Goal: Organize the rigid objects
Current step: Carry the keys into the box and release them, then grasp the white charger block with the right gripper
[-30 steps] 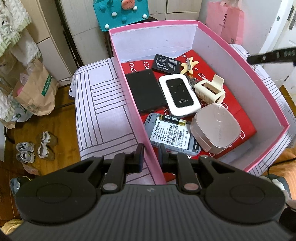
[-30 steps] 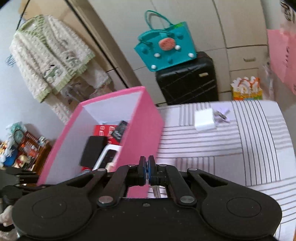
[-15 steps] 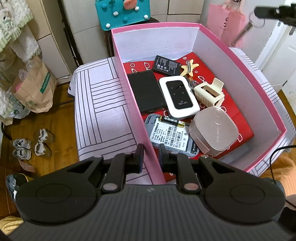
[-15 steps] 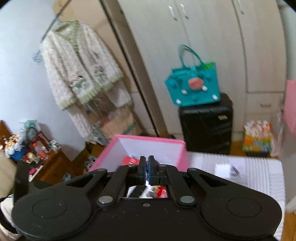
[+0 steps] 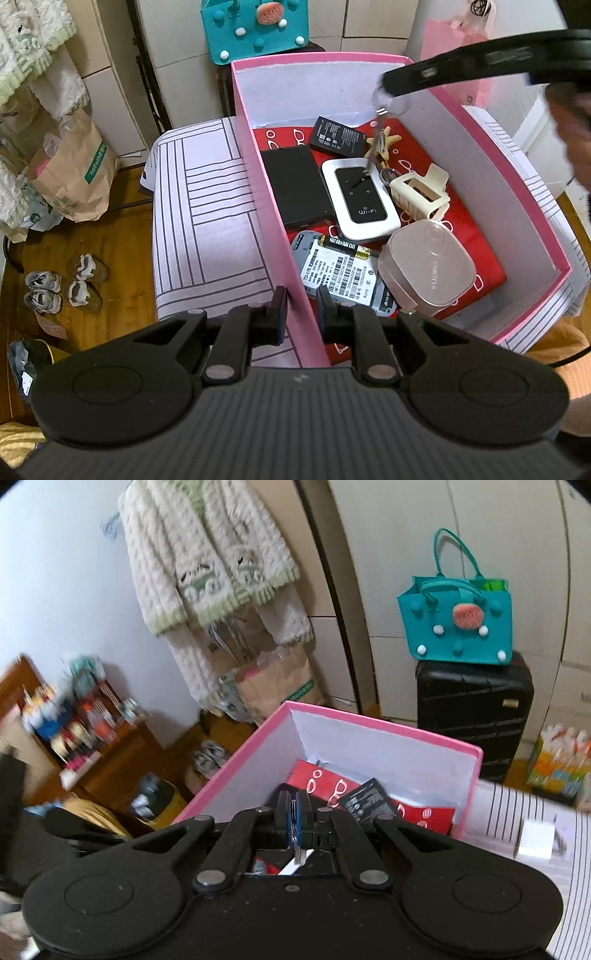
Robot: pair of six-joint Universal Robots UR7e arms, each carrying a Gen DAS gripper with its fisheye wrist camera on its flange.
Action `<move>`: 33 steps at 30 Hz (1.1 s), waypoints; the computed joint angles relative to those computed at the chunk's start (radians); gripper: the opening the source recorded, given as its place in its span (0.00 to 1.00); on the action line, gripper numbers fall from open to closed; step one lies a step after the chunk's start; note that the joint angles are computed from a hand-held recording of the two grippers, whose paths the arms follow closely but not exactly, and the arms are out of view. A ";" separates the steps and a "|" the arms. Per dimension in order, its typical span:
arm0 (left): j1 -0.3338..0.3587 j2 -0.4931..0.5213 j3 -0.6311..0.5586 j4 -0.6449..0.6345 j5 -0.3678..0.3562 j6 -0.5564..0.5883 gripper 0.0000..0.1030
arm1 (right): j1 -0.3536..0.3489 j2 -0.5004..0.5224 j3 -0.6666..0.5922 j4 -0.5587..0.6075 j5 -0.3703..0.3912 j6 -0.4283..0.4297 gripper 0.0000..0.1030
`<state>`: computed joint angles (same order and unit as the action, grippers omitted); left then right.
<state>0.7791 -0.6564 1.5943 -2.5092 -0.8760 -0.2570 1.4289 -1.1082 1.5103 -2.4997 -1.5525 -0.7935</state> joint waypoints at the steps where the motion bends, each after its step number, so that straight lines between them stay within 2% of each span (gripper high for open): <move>1: 0.001 0.000 -0.001 0.000 -0.001 -0.002 0.14 | 0.003 0.011 -0.001 -0.019 -0.009 -0.012 0.04; 5: 0.001 0.001 -0.006 0.009 -0.004 0.000 0.14 | 0.009 0.040 0.008 -0.125 -0.019 -0.064 0.06; 8: -0.004 0.000 0.001 -0.004 0.008 0.016 0.14 | 0.005 0.032 0.012 -0.130 -0.007 -0.084 0.09; 12: -0.014 -0.005 0.019 -0.053 0.025 0.045 0.14 | -0.011 -0.016 0.034 -0.118 0.013 -0.089 0.09; 16: -0.013 -0.004 0.011 -0.046 0.023 0.045 0.14 | -0.031 -0.075 0.071 -0.160 0.006 -0.095 0.12; 23: -0.014 -0.003 0.009 -0.039 0.028 0.031 0.14 | -0.086 -0.137 0.099 -0.256 -0.039 -0.068 0.23; 28: -0.011 -0.006 0.009 -0.036 0.020 0.010 0.14 | -0.118 -0.135 0.132 -0.417 -0.121 -0.174 0.34; 30: -0.012 -0.005 0.005 -0.026 0.020 0.002 0.14 | -0.134 -0.130 0.141 -0.474 -0.131 -0.205 0.44; 33: -0.014 -0.003 -0.001 -0.013 0.025 -0.013 0.13 | -0.162 -0.119 0.144 -0.503 -0.115 -0.236 0.48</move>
<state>0.7656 -0.6593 1.5932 -2.5219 -0.8510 -0.2700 1.2671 -1.2269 1.6546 -3.0025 -1.6672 -1.0294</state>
